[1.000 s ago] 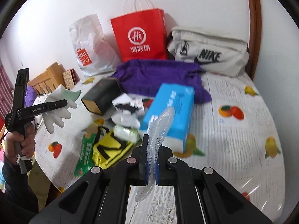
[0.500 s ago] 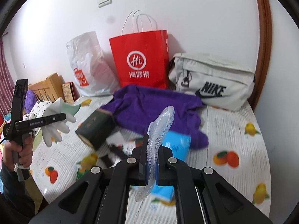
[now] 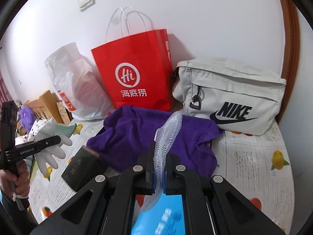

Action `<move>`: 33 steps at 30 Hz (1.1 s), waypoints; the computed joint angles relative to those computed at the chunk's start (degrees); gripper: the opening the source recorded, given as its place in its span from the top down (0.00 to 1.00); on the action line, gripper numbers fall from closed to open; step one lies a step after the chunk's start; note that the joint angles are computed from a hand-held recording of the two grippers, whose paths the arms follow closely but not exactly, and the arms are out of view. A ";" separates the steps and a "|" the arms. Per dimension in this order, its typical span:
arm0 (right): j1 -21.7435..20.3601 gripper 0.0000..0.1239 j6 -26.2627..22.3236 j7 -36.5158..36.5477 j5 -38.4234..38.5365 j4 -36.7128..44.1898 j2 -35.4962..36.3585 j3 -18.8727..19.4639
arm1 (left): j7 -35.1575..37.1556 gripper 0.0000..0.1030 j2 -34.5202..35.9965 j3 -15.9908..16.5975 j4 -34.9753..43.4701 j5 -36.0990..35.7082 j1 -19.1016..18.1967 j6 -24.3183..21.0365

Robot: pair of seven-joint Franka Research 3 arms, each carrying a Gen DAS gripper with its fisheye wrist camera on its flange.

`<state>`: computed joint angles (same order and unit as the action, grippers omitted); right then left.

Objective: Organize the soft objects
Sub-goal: 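Carry the glove and mesh bag with both tools toward the purple towel, then open both tools to drop the glove and mesh bag onto the purple towel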

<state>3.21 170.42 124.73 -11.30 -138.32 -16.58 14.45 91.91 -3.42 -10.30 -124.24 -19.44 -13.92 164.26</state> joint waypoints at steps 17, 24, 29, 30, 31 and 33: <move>10.70 0.93 -9.38 -20.51 17.25 10.65 16.15 -11.60 | -8.57 0.89 17.16 -4.60 19.02 13.05 3.42 -7.55; 9.53 0.59 -11.04 -7.12 -1.67 10.21 15.67 -11.99 | -10.44 0.89 24.74 -4.92 29.06 17.47 2.28 -11.97; 8.68 0.50 -12.26 -4.21 -5.96 9.77 14.24 -11.45 | -10.15 0.88 29.33 -6.16 34.82 18.02 2.47 -14.49; 8.50 0.50 -12.01 -4.03 -6.00 9.30 13.68 -11.42 | -10.36 0.88 30.05 -6.08 35.73 18.33 2.22 -14.74; 8.35 0.50 -11.78 -4.26 -5.36 8.79 13.12 -11.39 | -10.72 0.88 30.85 -5.76 36.83 19.13 1.69 -15.15; 7.67 0.50 -10.76 -2.76 -5.71 7.62 12.09 -11.06 | -11.49 0.88 32.42 -5.25 38.92 20.47 0.87 -15.87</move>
<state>10.87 159.66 121.97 -17.01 -130.70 -4.49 3.39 80.42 28.99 -15.55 -85.32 1.03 -13.05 148.39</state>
